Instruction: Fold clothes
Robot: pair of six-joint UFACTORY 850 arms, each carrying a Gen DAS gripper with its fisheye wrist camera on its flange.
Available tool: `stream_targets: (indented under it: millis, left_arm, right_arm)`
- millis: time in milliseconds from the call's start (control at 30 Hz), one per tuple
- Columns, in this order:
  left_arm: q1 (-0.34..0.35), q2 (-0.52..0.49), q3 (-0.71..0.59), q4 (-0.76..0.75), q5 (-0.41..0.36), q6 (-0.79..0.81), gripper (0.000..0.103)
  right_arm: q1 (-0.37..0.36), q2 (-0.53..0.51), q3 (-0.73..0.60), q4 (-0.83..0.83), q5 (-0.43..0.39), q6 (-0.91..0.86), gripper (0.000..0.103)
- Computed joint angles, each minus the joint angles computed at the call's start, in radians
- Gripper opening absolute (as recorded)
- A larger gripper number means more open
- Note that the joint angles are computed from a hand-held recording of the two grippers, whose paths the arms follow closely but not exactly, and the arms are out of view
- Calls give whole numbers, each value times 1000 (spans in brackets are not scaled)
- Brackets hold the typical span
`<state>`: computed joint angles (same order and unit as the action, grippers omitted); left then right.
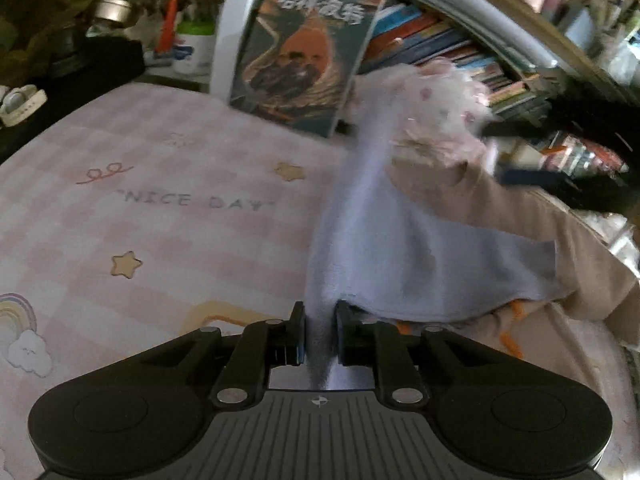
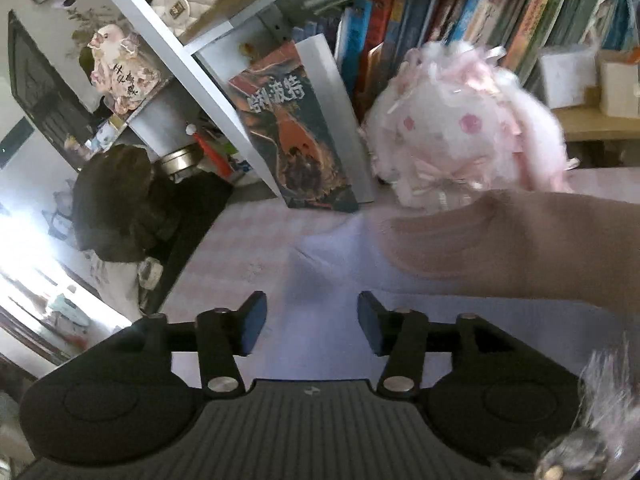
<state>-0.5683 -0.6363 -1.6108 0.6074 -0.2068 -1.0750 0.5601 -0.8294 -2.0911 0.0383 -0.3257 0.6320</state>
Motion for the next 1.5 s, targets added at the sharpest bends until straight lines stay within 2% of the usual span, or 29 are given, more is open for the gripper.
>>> stream_targets:
  millis: [133,267,300,333,400,533,633,700,733,767,800,833,867,967,1067,1167,1233,1267,1333,1500]
  left_arm:
    - [2,21,21,191,-45,-208,25]
    - [-5,77,88,306,-37,-301,28]
    - [-8,91,104,323,-33,-309,33]
    - [-15,100,118,313,-28,-286,41]
    - [-30,117,145,293,-19,-242,48]
    - [-71,124,167,280,-59,-217,50]
    - [-89,109,153,183,-112,-172,49]
    - [-97,97,142,164,-143,-168,45]
    - [-97,93,139,136,-144,-139,43]
    - [-98,87,135,110,-149,-109,28]
    - [-99,82,130,104,-161,-86,12]
    - [-100,84,134,140,-164,-102,6]
    - [-99,86,140,166,-164,-111,5]
    - [-76,94,153,185,-161,-90,4]
    - [-39,106,164,200,-175,-40,4]
    - [2,115,173,197,-178,39,4]
    - [29,122,181,141,-149,128,4]
    - [41,125,185,110,-134,177,4]
    - [55,129,194,50,-98,276,4]
    - [73,138,221,36,-25,384,5]
  right_arm:
    - [2,153,258,-287,30,243,50]
    - [16,304,511,-629,-53,533,50]
    - [20,335,563,-680,-82,571,50]
    - [24,363,610,-717,-112,600,50]
    - [30,410,692,-770,-164,640,50]
    - [39,469,805,-789,-252,646,50]
    - [41,500,867,-768,-255,639,50]
    - [43,521,906,-786,-227,664,48]
    - [47,524,911,-795,-222,669,47]
    - [48,530,919,-802,-212,668,43]
    - [47,535,925,-797,-196,659,29]
    - [45,537,923,-773,-175,634,15]
    - [45,538,921,-745,-160,610,11]
    - [77,522,891,-718,-197,580,9]
    - [113,514,873,-614,-160,532,9]
    - [161,483,829,-409,-89,348,9]
    - [201,447,779,-312,-78,220,9]
    - [216,434,759,-312,-88,212,9]
    - [238,420,737,-367,-114,304,9]
    - [283,392,692,-395,-145,407,9]
